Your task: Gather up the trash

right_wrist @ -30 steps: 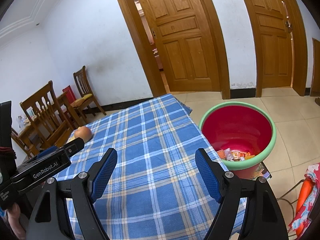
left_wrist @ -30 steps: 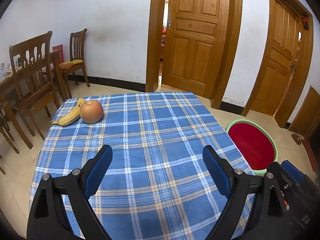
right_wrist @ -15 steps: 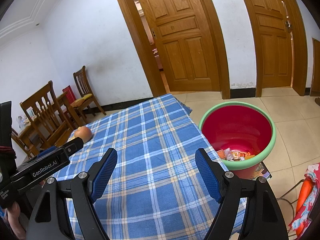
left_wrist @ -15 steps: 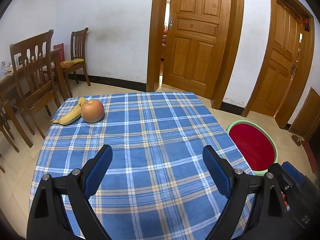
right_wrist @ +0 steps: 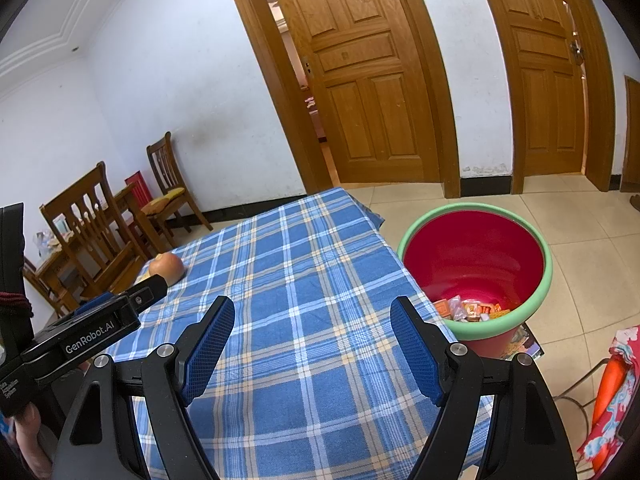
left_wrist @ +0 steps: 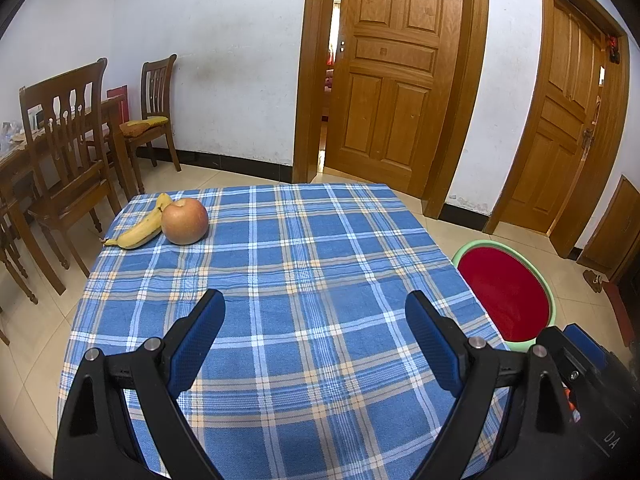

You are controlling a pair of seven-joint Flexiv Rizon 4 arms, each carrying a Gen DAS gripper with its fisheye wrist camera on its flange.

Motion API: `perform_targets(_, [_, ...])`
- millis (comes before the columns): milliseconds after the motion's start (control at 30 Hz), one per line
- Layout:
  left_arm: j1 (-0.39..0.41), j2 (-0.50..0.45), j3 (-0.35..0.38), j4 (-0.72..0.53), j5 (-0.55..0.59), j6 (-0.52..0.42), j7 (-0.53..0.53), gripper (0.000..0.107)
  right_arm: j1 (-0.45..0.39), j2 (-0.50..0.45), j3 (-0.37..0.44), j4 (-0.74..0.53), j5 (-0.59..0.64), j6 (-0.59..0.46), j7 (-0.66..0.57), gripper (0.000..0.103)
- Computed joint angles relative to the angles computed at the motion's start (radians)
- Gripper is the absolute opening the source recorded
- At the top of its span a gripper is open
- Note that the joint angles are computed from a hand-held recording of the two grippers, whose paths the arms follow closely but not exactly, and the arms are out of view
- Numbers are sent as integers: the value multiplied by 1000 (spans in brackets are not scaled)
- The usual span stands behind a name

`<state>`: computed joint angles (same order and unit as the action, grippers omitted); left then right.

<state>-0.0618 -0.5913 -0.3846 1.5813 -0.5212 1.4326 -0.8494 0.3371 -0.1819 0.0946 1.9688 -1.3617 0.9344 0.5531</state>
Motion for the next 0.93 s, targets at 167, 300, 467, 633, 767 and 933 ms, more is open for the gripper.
perform_targets(167, [1, -1, -1, -1, 2, 0, 0, 91, -1, 0, 0, 0, -1, 1, 1, 81])
perform_targets(300, [0, 0, 0, -1, 2, 0, -2, 91, 0, 0, 0, 0, 0, 0, 1, 81])
perform_targets(467, [-3, -1, 5, -2, 6, -2, -6, 91, -1, 0, 0, 1, -2, 1, 2, 81])
perform_targets(633, [-1, -1, 2, -2, 6, -1, -4, 91, 0, 2, 1, -1, 5, -4, -1, 81])
perform_targets(767, [-2, -1, 4, -3, 8, -3, -4, 91, 0, 2, 1, 0, 5, -3, -1, 81])
perform_targets(933, [-3, -2, 5, -2, 10, -2, -5, 91, -1, 4, 2, 2, 6, -2, -1, 81])
